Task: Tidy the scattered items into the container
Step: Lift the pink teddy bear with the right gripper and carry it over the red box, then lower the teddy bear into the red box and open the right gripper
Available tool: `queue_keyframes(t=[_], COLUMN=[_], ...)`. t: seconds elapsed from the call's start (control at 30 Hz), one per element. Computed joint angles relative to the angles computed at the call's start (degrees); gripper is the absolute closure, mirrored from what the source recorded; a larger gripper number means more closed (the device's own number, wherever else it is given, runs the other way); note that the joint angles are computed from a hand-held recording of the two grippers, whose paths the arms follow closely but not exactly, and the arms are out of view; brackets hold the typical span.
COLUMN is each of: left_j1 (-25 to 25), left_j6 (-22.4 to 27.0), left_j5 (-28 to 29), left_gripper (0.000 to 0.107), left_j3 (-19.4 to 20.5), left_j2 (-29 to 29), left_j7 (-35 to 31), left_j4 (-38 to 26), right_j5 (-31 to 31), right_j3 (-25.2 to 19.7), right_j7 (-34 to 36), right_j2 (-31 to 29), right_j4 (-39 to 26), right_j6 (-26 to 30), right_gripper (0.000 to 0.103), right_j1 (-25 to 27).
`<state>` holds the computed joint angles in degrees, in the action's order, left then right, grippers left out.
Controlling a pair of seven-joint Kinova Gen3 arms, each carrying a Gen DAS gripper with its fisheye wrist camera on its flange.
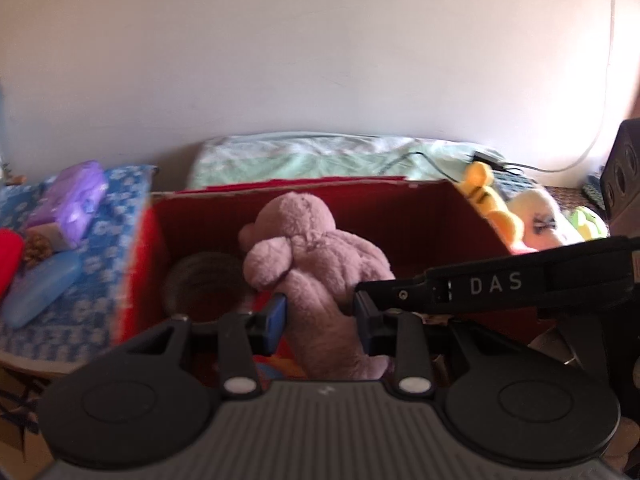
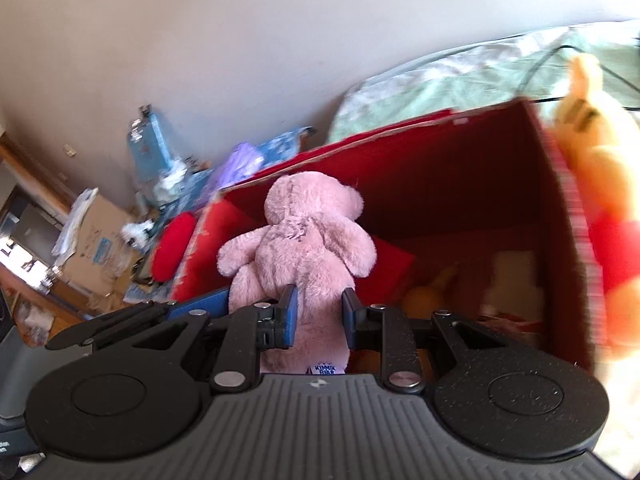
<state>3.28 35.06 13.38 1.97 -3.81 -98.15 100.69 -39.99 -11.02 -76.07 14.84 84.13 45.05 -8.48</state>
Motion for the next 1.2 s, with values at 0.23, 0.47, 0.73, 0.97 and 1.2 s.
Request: queue_keyframes(t=[0.23, 0.47, 0.73, 0.97, 1.2], left_j1=[1.43, -0.99, -0.24, -3.14, -4.22], left_j6=[1.81, 10.15, 10.35, 11.27, 11.62], left_j5=[1.56, 5.89, 0.91, 7.37, 17.1], left_gripper=[0.077, 0.077, 0.075, 0.067, 0.077], left_j3=[1.56, 1.8, 2.12, 0.73, -1.57], left_j2=[4.76, 9.78, 9.6, 6.34, 2.18], left_j7=[-3.07, -7.46, -3.76, -10.22, -21.85], left_j4=[-3.59, -8.7, -8.72, -6.28, -3.64], right_j5=[12.42, 24.27, 33.49, 32.98, 24.28], right_j3=[3.0, 6.7, 4.49, 4.2, 2.74], right_j7=[-8.53, -17.16, -21.92, -22.57, -17.97], right_j2=[-2.74, -0.74, 4.46, 2.22, 4.56], right_j4=[0.12, -6.23, -14.94, -13.51, -14.51], right_j6=[-0.28, 6.18, 15.2, 12.26, 13.63], right_gripper=[0.079, 0.079, 0.076, 0.076, 0.083], right_j1=[-3.22, -10.12, -11.85, -10.92, -6.79])
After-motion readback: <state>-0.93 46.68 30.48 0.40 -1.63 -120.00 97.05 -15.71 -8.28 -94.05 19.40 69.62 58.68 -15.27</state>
